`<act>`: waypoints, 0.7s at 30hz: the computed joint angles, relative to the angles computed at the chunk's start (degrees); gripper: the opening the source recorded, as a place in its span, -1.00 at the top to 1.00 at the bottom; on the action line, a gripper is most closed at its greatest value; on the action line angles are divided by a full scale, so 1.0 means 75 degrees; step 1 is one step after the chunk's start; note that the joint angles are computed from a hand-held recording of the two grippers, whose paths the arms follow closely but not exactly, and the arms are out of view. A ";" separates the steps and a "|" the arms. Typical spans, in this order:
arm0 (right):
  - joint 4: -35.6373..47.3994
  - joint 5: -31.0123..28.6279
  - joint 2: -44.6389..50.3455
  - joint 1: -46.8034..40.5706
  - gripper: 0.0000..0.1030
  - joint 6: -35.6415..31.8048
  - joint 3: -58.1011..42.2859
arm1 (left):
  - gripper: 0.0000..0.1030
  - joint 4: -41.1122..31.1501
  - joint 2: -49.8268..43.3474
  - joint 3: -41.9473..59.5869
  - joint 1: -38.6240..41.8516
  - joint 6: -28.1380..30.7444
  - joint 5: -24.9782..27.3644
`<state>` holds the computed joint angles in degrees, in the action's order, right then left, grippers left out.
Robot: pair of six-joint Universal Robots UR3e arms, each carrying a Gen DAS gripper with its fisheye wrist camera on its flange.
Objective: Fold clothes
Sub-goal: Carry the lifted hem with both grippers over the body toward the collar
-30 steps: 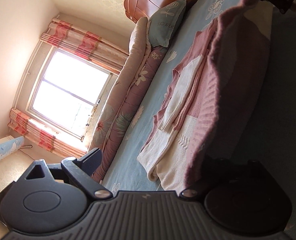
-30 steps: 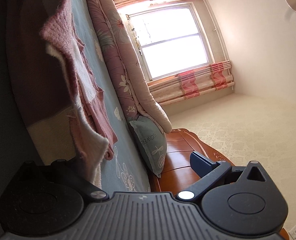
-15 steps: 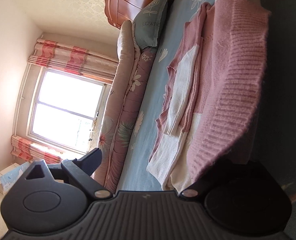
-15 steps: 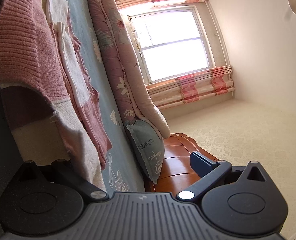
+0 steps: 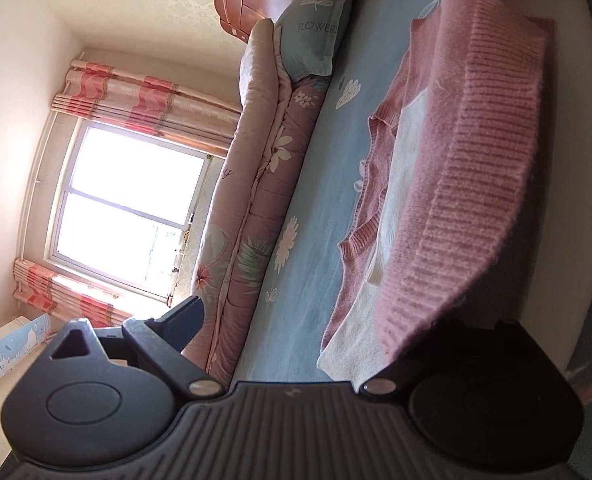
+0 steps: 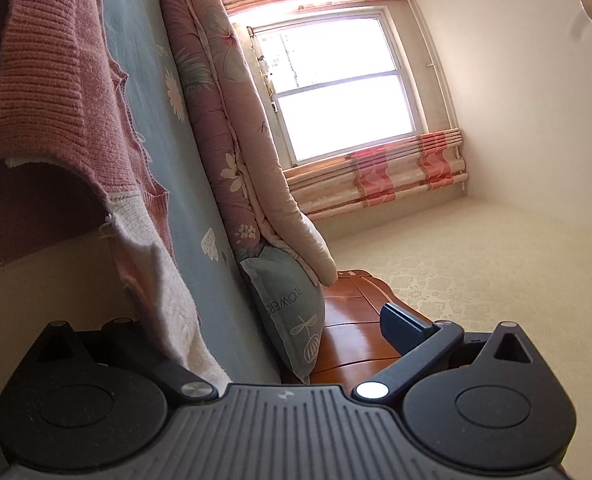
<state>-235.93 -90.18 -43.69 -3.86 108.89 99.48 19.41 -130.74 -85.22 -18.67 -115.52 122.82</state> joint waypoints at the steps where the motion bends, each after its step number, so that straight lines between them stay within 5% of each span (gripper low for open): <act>1: 0.0265 -0.0033 0.0113 0.0035 -1.00 0.0012 -0.0336 | -0.87 -0.0211 -0.0104 0.0249 0.0080 -0.0039 -0.0066; 15: 0.4376 -0.0141 0.1861 0.0183 -1.00 -0.0117 -0.5045 | -0.87 -0.3340 -0.1765 0.3736 0.0851 -0.0814 -0.0852; 21: 0.5648 -0.0056 0.2051 0.0130 -1.00 0.0237 -0.5614 | -0.88 -0.4345 -0.1965 0.4279 0.1098 -0.1323 -0.1293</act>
<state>-193.57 -90.60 -28.31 -2.89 110.67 57.38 -13.17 -145.48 -53.13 -10.43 -125.45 113.13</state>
